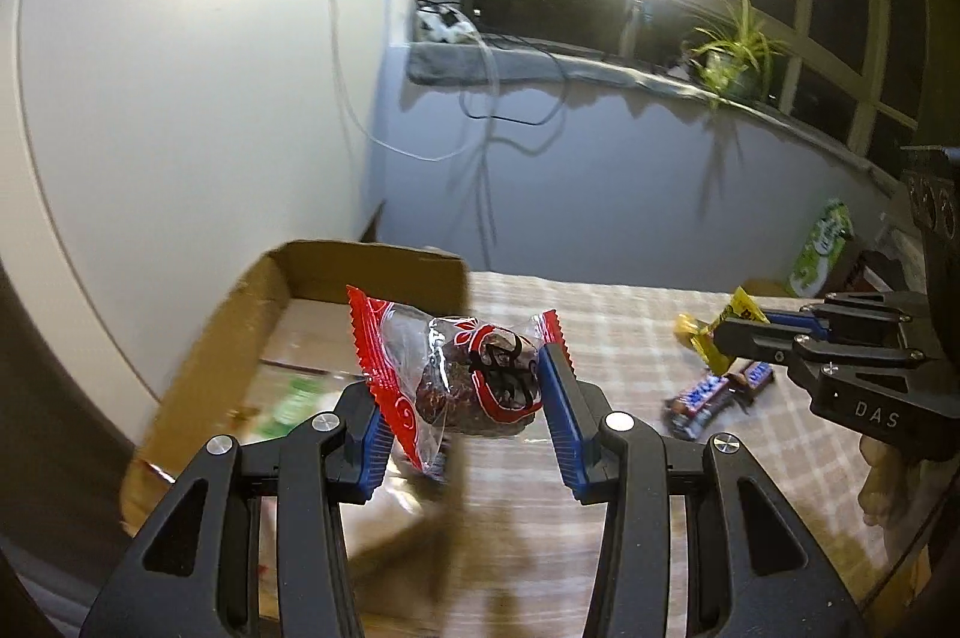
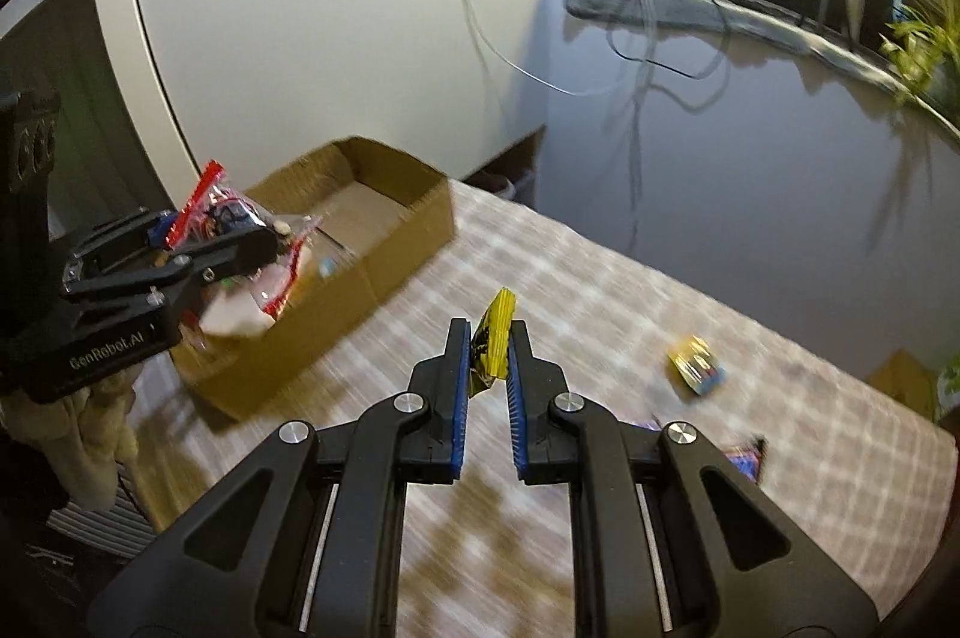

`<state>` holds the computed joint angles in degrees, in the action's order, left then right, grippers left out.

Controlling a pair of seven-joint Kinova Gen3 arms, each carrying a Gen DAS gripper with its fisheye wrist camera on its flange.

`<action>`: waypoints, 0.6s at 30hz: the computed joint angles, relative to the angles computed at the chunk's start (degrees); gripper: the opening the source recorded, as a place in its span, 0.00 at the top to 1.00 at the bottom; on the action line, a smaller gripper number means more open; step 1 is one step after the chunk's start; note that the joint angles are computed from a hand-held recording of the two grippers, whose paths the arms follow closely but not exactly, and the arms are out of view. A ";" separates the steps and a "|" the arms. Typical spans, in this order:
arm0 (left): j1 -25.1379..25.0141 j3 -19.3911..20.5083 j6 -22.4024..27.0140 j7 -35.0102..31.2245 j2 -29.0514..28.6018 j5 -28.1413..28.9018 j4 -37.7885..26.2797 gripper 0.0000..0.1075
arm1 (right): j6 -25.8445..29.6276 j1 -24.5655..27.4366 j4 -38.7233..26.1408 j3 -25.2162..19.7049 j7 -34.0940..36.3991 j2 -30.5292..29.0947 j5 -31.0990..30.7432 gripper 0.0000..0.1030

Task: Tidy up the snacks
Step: 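Carry the chocolate and yellow candy into the box and open both tools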

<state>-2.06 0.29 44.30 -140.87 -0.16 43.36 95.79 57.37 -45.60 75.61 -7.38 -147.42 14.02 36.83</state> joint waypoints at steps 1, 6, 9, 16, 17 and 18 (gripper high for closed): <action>-0.26 -0.28 0.08 -0.35 0.09 0.21 -0.04 0.60 | -0.13 0.20 -1.21 -0.06 0.80 0.91 -0.23 0.89; -1.78 -0.82 -0.06 -0.51 1.36 0.63 -1.04 0.60 | -1.39 0.93 -8.45 0.94 6.81 6.13 -3.84 0.89; -2.53 -0.60 -0.31 -0.01 2.27 0.06 -1.77 0.60 | -1.50 0.72 -12.29 2.15 10.13 8.78 -5.98 0.89; -4.21 0.16 -0.40 1.48 4.28 -0.96 -3.73 0.60 | -2.21 1.53 -19.86 4.22 16.80 13.99 -12.22 0.89; -4.41 0.29 -0.37 1.69 4.61 -1.12 -4.04 0.60 | -2.26 1.71 -20.62 4.43 17.51 14.50 -13.10 0.89; -4.61 0.43 -0.40 1.83 4.84 -1.18 -4.20 0.60 | -2.19 1.80 -21.50 4.68 18.08 15.13 -13.86 0.89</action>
<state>-6.67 0.72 43.90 -139.04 4.67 42.18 91.59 55.19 -43.80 54.11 -2.70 -129.34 29.15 22.97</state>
